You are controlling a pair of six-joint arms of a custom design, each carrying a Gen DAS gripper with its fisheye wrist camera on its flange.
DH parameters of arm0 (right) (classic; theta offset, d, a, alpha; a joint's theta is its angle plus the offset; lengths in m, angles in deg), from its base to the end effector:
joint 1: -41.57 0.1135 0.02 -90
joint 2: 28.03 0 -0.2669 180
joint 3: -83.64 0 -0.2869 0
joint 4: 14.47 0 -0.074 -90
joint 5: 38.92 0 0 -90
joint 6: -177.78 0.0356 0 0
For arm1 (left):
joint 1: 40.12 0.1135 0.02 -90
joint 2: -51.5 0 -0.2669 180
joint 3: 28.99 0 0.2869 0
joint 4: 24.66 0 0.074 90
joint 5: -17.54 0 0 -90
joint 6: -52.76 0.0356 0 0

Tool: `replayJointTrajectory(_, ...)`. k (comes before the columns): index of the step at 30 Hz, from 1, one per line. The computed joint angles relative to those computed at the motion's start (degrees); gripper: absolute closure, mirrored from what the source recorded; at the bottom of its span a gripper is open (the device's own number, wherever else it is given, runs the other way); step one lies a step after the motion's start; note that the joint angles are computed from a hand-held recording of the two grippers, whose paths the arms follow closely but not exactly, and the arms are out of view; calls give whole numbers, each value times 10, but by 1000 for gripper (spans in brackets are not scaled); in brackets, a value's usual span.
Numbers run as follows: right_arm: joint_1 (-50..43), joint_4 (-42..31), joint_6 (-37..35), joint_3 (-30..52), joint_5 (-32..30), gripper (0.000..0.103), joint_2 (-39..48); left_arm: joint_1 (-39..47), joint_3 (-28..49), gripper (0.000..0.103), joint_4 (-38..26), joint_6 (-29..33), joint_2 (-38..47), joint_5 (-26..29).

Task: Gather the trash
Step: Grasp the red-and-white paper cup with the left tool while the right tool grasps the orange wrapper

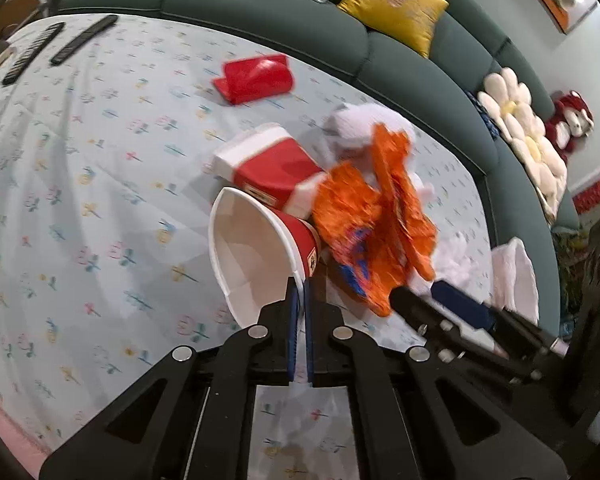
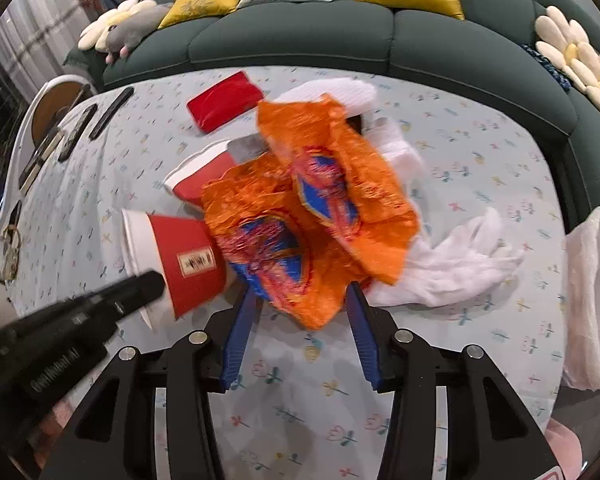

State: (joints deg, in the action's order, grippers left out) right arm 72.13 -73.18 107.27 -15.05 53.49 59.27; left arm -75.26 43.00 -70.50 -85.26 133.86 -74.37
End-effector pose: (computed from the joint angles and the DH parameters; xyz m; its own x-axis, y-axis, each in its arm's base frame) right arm 0.2932 0.1714 0.2511 -0.8982 -0.1432 -0.4156 -0.2046 0.9730 0.1067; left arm 0.2686 -0.1876 0.2353 -0.8709 -0.2955 -0.3926 -0.1306 0.9094 -0.3949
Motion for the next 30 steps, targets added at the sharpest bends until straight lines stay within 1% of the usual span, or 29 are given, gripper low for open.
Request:
replayJointTrajectory(4, 17, 7, 0, 4, 1, 58, 22, 18, -8, 100, -5, -1, -15, 5)
replayJointTrajectory(9, 34, 14, -5, 23, 14, 58, 65, 32, -6, 100, -8, -5, -12, 15)
replayJointTrajectory(10, 35, 14, -5, 28, 17, 60, 73, 33, -4, 100, -10, -4, -10, 15)
replayJointTrajectory(11, 35, 13, -7, 32, 18, 64, 80, 33, 0, 100, -13, -3, -7, 14)
replayJointTrajectory(12, 35, 10, -9, 38, 16, 81, 89, 32, 3, 100, -16, -1, -5, 14)
replayJointTrajectory(13, 34, 5, -11, 45, 12, 93, 96, 30, 7, 100, -19, 0, -3, 12)
replayJointTrajectory(16, 33, 3, -10, 47, 13, 98, 92, 24, 21, 100, -29, 5, 1, 3)
replayJointTrajectory(24, 17, -1, -8, 36, -25, 100, 7, -6, 75, 100, -66, 3, 4, -30)
replayJointTrajectory(30, -5, -18, -15, 55, -30, 100, -59, -46, 147, 101, -103, -1, 13, -72)
